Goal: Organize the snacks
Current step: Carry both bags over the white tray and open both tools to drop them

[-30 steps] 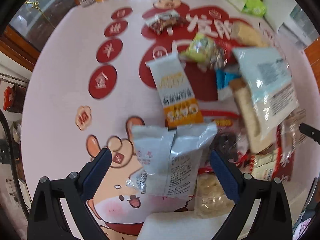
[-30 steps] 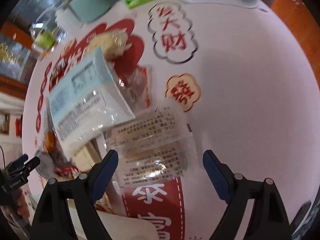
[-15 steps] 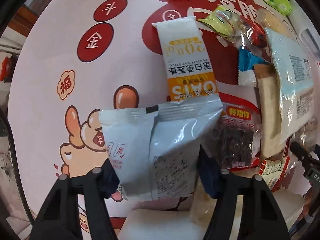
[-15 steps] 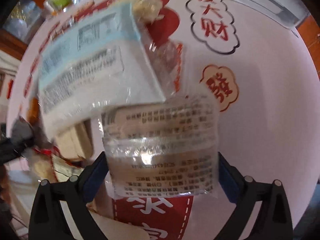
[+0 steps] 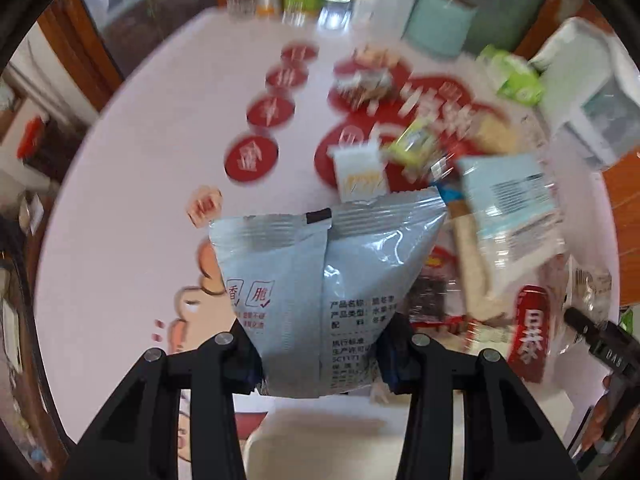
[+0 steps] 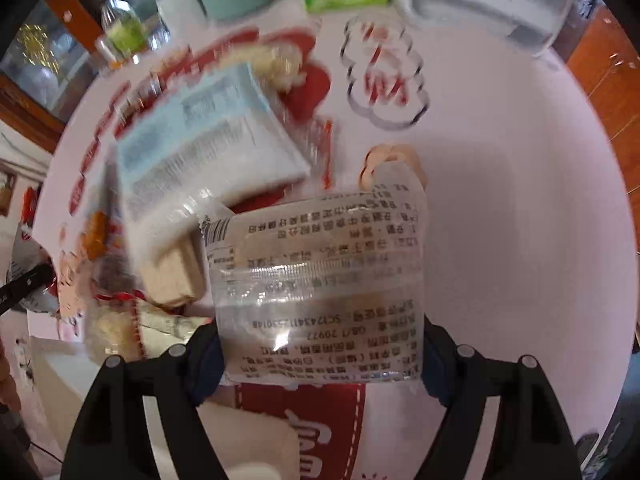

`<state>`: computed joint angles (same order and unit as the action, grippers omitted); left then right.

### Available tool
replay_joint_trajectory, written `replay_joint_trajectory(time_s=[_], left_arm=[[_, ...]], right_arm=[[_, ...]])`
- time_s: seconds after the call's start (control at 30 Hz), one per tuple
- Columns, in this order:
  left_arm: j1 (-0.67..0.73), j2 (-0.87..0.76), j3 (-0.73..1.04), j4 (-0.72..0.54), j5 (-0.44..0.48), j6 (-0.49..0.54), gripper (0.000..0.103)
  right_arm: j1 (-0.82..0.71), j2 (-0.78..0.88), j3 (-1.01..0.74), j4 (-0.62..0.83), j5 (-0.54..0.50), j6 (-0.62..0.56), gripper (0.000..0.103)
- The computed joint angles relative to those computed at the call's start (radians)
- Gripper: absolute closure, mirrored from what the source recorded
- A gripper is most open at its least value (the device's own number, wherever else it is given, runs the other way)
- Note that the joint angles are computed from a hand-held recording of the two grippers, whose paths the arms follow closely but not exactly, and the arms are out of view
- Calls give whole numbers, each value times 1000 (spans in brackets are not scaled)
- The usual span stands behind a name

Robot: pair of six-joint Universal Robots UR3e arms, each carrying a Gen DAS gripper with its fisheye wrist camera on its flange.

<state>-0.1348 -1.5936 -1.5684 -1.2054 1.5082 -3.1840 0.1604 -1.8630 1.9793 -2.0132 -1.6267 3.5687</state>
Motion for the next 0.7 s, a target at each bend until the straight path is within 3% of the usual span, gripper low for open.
replay_joint_trajectory(time_s=[0.17,0.43,0.57,0.7], left_arm=[[20,187,1,-24,-69,94,60],[155,530,-19,-268,-255,319,59],[126,627,-92,-299,-231,359,59],[83,714,-178,-308,-193,376,59]], right_arm=[[179,-119,-137,111,-139,183,23],[672,58,-495,265,-437,573,21],[850,159,-616,367,-506,736,20],[938,213,-633,402,-482,848,20]])
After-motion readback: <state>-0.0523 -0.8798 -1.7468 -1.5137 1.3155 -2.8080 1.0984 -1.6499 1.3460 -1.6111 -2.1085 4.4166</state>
